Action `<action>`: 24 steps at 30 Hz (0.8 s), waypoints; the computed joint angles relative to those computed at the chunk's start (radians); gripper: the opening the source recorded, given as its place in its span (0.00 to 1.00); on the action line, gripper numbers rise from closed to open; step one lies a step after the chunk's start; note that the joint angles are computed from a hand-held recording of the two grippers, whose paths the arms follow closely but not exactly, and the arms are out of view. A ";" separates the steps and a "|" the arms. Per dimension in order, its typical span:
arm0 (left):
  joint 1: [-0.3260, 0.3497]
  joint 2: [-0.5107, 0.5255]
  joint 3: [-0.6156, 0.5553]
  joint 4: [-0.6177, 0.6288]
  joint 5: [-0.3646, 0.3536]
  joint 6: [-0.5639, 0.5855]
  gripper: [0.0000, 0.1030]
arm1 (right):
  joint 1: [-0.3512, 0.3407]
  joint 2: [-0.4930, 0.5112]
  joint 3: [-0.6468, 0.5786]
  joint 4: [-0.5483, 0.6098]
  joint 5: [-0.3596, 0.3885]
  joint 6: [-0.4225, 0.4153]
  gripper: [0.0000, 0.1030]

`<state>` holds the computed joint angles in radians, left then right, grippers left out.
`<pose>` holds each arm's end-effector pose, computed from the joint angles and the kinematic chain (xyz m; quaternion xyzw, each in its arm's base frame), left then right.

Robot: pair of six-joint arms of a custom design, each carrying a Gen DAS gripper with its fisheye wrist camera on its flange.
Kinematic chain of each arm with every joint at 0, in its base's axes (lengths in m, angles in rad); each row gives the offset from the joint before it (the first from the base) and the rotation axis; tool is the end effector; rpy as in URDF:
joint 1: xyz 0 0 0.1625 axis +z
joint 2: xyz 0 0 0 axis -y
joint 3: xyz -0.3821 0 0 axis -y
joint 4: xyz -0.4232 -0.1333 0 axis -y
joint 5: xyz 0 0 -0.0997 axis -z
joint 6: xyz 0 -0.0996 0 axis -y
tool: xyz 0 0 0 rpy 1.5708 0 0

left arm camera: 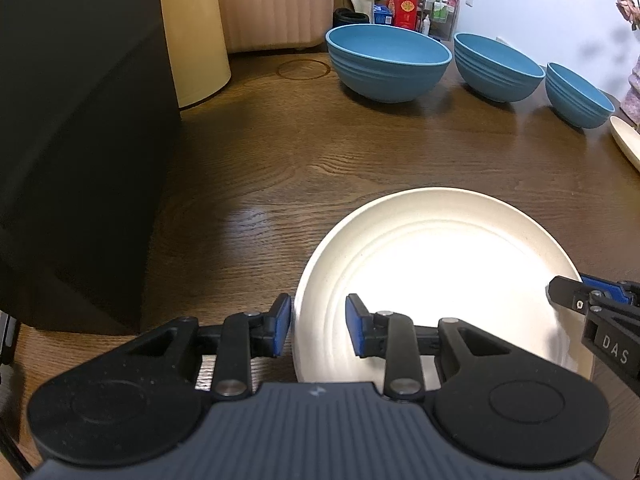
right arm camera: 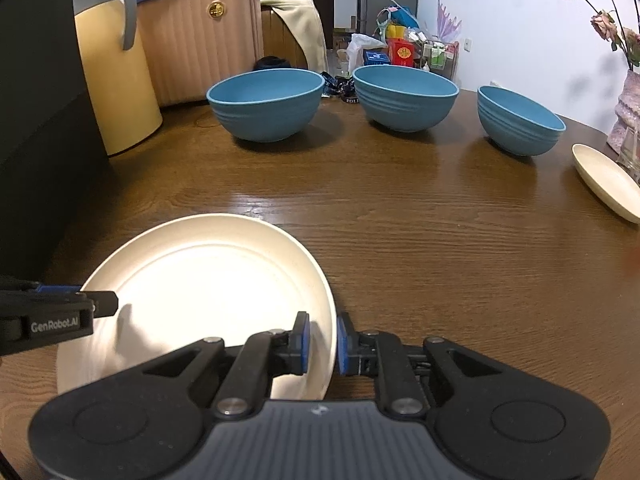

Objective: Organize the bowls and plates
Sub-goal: 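Lower the cream plate onto the first placed plate and open both grippers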

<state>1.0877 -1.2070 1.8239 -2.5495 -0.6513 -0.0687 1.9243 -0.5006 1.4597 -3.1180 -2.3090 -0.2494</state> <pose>-0.0886 -0.6263 0.2536 0.1032 0.8791 -0.2740 0.3761 0.3052 -0.6357 -0.0066 0.1652 -0.8834 0.2879 0.3308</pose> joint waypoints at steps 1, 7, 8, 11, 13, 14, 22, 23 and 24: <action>0.000 -0.001 -0.002 0.002 0.002 -0.002 0.38 | 0.000 -0.002 0.000 0.002 0.002 0.005 0.17; -0.005 -0.016 -0.002 -0.015 0.001 0.004 0.72 | 0.004 -0.022 0.010 -0.004 0.020 0.036 0.58; -0.007 -0.020 -0.002 -0.020 0.002 0.002 0.77 | 0.005 -0.025 0.011 -0.006 0.022 0.041 0.68; -0.012 -0.033 0.000 -0.025 -0.002 -0.003 0.91 | 0.006 -0.036 0.016 -0.002 0.033 0.060 0.88; -0.014 -0.038 -0.001 -0.024 -0.003 -0.013 1.00 | 0.007 -0.040 0.012 0.011 0.031 0.077 0.91; -0.015 -0.040 -0.003 -0.023 -0.007 -0.016 1.00 | 0.008 -0.042 0.009 0.023 0.025 0.088 0.94; -0.034 -0.048 -0.016 -0.037 -0.034 0.003 1.00 | 0.021 -0.052 -0.002 0.043 -0.027 0.155 1.00; -0.037 -0.047 -0.019 -0.038 -0.037 0.004 1.00 | 0.023 -0.056 -0.001 0.042 -0.032 0.163 1.00; -0.038 -0.046 -0.022 -0.038 -0.041 0.005 1.00 | 0.024 -0.059 0.000 0.041 -0.035 0.173 1.00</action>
<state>1.0496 -1.2532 1.8017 -2.5871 -0.6922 -0.0633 1.9478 -0.5597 1.4594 -3.0766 -2.3444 -0.0762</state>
